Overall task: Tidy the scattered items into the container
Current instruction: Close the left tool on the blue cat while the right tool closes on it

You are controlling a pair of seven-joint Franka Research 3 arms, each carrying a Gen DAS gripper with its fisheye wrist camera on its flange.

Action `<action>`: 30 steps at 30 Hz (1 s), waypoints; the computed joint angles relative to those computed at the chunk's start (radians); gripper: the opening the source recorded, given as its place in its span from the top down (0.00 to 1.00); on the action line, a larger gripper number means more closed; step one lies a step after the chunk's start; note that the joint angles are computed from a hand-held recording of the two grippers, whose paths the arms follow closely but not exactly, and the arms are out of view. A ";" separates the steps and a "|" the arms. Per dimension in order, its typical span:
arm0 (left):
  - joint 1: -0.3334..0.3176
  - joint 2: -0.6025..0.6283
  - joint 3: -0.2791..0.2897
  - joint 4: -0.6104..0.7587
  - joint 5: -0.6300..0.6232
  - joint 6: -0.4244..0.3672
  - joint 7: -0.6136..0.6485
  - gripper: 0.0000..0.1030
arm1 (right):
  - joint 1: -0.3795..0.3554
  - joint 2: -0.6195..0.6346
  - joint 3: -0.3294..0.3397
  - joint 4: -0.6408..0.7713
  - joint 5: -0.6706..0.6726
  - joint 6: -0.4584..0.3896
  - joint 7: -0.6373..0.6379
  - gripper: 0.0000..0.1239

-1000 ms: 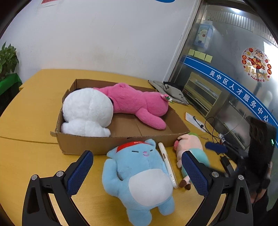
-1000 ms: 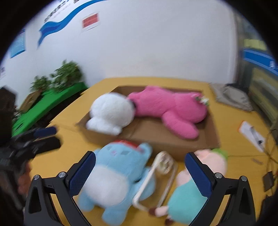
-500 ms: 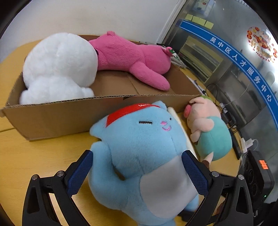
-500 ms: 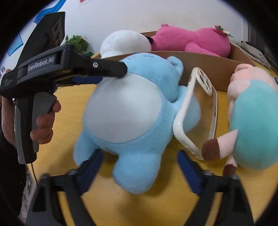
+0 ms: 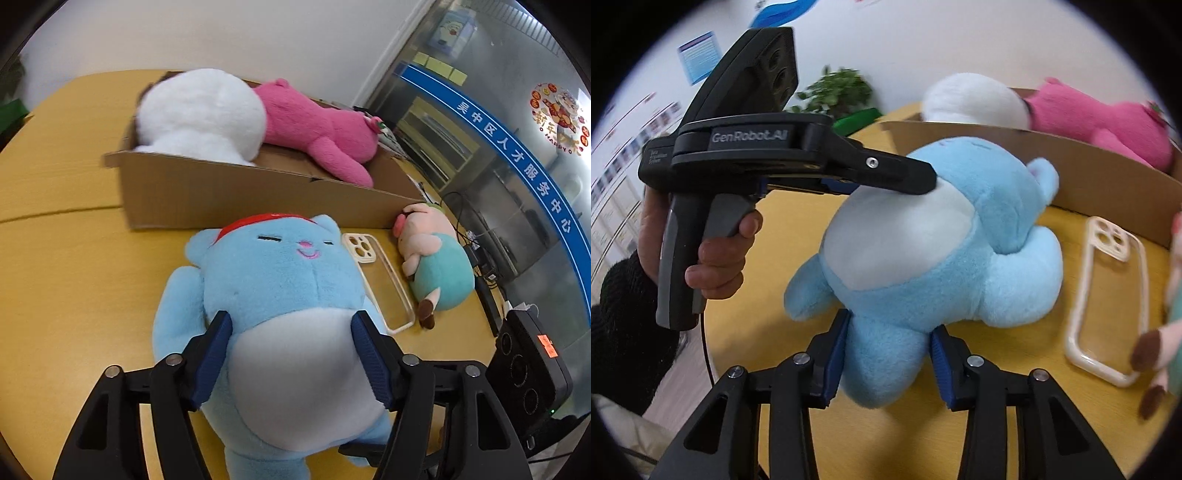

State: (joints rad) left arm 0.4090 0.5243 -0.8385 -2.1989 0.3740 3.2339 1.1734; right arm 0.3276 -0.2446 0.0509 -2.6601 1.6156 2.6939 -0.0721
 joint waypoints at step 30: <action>0.157 0.081 -0.019 -0.050 0.081 -0.017 -0.153 0.64 | -0.129 0.306 -0.004 0.329 -0.626 -0.073 0.747 0.70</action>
